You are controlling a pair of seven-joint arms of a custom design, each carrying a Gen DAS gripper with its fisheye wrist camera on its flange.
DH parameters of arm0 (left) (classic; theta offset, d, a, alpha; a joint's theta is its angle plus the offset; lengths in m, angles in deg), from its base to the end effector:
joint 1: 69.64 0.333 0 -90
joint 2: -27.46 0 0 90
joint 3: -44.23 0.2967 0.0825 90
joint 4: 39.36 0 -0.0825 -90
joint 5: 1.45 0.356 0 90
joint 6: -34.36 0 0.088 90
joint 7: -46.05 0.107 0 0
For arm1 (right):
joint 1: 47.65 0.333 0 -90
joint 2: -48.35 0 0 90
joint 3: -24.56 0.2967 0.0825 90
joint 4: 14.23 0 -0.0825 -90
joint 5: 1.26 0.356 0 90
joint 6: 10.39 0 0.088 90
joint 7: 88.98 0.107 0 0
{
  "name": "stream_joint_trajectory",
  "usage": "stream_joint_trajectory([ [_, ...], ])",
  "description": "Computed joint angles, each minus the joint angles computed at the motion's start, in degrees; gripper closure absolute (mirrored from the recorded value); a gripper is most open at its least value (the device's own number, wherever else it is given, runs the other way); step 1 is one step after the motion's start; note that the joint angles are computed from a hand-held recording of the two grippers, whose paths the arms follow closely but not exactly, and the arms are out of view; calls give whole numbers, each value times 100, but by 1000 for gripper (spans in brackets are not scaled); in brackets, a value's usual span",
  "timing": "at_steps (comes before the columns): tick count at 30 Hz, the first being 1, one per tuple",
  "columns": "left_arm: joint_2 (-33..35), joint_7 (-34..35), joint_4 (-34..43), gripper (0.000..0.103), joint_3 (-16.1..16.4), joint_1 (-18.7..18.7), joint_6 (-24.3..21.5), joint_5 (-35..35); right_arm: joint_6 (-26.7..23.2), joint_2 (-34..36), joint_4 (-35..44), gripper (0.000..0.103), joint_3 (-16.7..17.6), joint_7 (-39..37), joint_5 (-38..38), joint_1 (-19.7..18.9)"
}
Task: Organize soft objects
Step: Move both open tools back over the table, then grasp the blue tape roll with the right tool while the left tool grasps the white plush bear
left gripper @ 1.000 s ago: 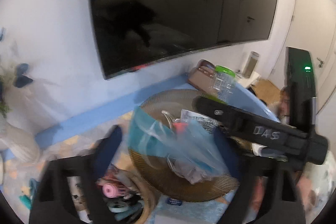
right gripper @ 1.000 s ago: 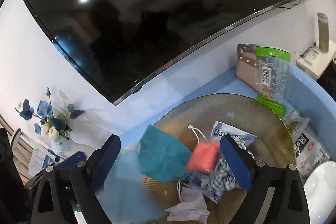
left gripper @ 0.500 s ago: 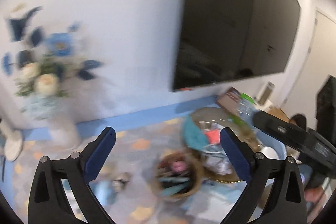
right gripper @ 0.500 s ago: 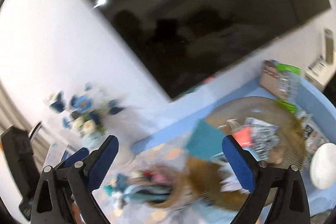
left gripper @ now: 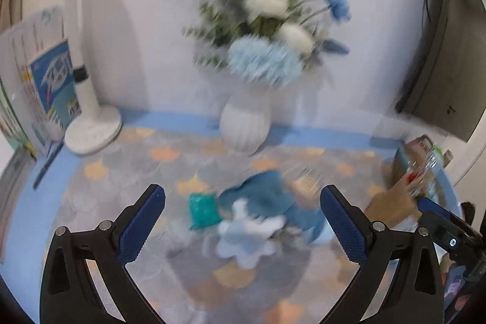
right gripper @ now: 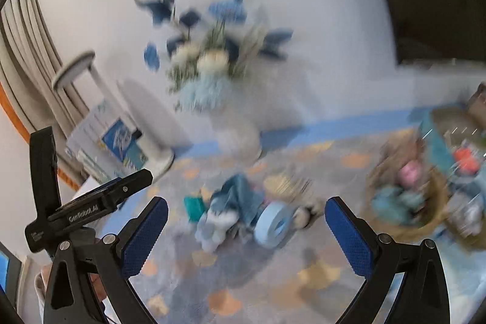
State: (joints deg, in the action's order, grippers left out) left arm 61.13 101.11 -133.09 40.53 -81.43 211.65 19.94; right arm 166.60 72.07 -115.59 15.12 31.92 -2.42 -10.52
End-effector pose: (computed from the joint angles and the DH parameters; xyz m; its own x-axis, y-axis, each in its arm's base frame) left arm 0.6703 -0.2076 0.3791 -0.0899 -0.9748 0.2040 -0.6663 -0.0934 -0.7398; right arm 0.5862 0.3279 0.4406 0.1574 -0.9296 -0.3333 -0.6819 0.1418 -0.7176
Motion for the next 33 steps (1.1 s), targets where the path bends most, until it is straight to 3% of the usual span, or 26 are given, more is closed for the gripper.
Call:
stream_joint_trajectory([
  [1,71,-10,-60,1,78,-37,90,48,19,186,100,0,195,-90,89,-124],
  [4,329,-11,-75,1,270,-180,182,161,87,557,256,0,288,-144,294,-153],
  [6,559,153,36,1,67,-40,152,144,147,817,351,0,254,-117,463,-107],
  [7,759,441,178,1,-284,203,22,108,148,953,412,0,179,-86,525,-45],
  [11,1384,1004,686,1,-729,417,-238,-144,-497,1455,924,0,-246,82,410,224],
  [16,1799,1262,1204,1,-779,386,-437,-433,-945,1858,1394,0,-523,530,17,337],
  [20,1868,1179,1381,1,-400,62,-511,-439,-620,1908,1321,0,-458,718,-90,234],
  [24,1917,746,1636,0,336,-565,-931,-89,-401,1872,1182,0,-444,752,-53,233],
  [29,1873,772,1465,1,5,-248,-669,-108,73,1778,889,0,-481,772,202,305],
  [31,1803,869,1225,1,-242,-9,-265,-165,647,1726,725,0,-84,453,339,18],
  [33,1740,966,973,1,-449,172,214,-209,1037,1749,667,0,-186,335,484,146],
])
